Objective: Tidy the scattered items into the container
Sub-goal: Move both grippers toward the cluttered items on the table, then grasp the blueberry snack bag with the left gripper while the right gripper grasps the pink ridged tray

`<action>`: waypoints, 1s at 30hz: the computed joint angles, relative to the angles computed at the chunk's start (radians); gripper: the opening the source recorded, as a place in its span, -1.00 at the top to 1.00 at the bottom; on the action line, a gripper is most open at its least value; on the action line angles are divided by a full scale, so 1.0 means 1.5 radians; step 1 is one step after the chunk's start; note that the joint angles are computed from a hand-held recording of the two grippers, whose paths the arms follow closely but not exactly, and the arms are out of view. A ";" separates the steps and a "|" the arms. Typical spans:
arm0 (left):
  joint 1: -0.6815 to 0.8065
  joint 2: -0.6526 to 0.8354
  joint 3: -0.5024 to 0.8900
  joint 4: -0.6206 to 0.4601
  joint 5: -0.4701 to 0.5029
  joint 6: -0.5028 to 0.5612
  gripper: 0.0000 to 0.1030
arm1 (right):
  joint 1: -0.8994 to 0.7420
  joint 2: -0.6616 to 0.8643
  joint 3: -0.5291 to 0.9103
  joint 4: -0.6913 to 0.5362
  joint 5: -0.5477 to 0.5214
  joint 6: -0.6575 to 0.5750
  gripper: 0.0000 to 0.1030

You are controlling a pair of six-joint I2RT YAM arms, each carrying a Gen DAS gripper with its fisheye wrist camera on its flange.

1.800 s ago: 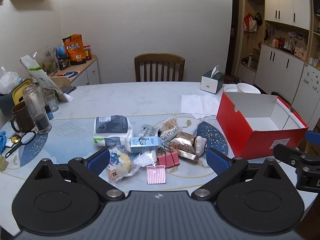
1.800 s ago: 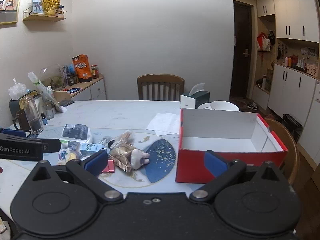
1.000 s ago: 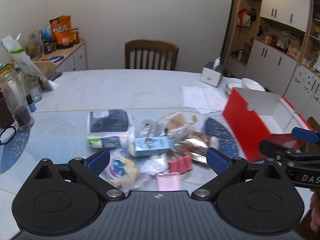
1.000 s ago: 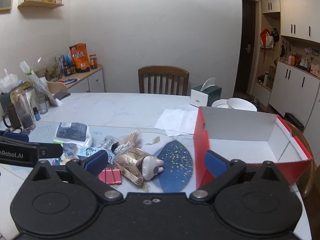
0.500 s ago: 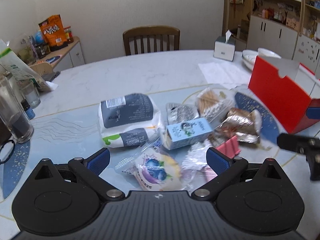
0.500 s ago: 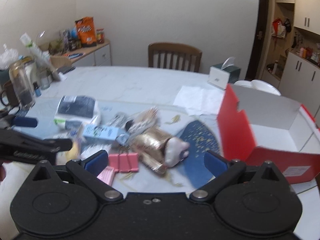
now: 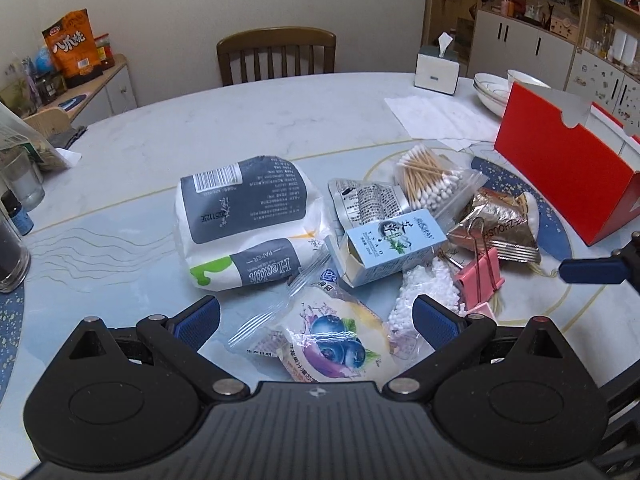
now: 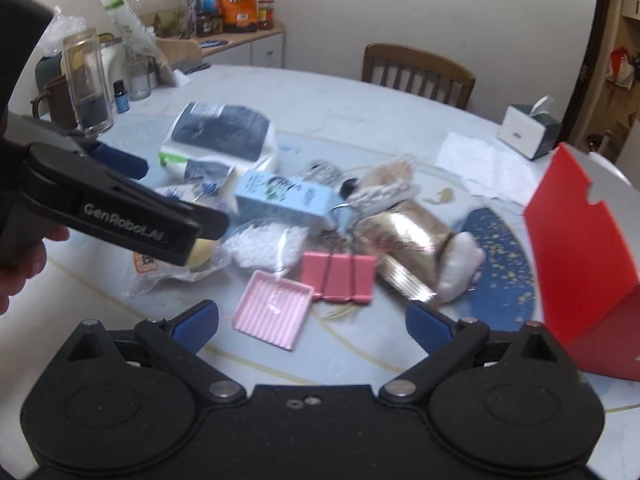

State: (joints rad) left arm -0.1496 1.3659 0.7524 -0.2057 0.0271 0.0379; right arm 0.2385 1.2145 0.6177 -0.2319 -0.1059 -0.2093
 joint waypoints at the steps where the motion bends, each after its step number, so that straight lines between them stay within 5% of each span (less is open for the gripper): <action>1: 0.001 0.004 0.000 0.000 0.001 -0.002 -1.00 | 0.007 0.009 0.002 0.003 0.006 0.004 -0.90; 22: 0.015 0.021 0.000 0.001 0.040 0.016 -0.98 | 0.036 0.103 0.045 0.007 -0.002 0.051 -0.42; 30: 0.057 0.049 0.044 -0.070 0.075 -0.070 -0.99 | 0.041 0.105 0.046 0.007 0.003 0.057 -0.43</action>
State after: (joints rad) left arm -0.0645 1.4397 0.8187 -0.3113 0.1397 -0.0678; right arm 0.3000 1.3714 0.6862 -0.2220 -0.1009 -0.1241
